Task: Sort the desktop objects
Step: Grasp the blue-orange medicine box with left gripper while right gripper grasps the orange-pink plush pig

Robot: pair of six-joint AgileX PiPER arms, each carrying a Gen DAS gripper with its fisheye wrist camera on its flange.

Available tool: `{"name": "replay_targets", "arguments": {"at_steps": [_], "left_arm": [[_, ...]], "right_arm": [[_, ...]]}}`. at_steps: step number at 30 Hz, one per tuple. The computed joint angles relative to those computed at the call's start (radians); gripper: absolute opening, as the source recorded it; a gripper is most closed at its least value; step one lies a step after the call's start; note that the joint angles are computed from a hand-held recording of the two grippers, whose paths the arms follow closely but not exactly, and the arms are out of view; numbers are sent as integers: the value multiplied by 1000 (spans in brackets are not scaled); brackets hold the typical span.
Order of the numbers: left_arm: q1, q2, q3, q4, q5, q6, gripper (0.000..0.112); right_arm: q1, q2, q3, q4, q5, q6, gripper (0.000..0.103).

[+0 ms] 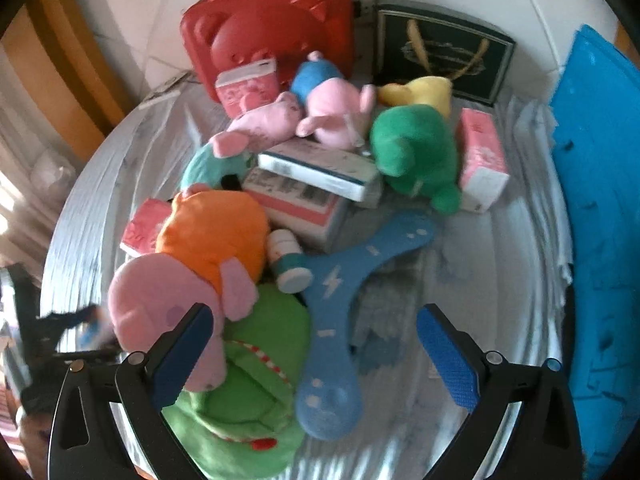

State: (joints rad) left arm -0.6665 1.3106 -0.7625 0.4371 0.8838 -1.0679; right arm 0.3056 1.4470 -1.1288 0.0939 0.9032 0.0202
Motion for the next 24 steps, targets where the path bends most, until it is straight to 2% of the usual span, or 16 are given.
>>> {"name": "replay_targets", "arguments": {"at_steps": [2, 5, 11, 14, 19, 22, 24], "left_arm": [[-3, -49, 6, 74, 97, -56, 87], [34, -80, 9, 109, 139, -83, 87], [133, -74, 22, 95, 51, -50, 87], [164, -59, 27, 90, 25, -17, 87], [233, -13, 27, 55, -66, 46, 87], [247, -11, 24, 51, -75, 61, 87], [245, -31, 25, 50, -65, 68, 87]], "right_arm": [[35, 41, -28, 28, -1, 8, 103], [106, 119, -92, 48, 8, 31, 103], [197, 287, -248, 19, 56, 117, 103], [199, 370, -319, 31, 91, 140, 103], [182, 516, -409, 90, 146, 153, 103], [184, 559, -413, 122, 136, 143, 103], [200, 531, -383, 96, 102, 161, 95]]}}
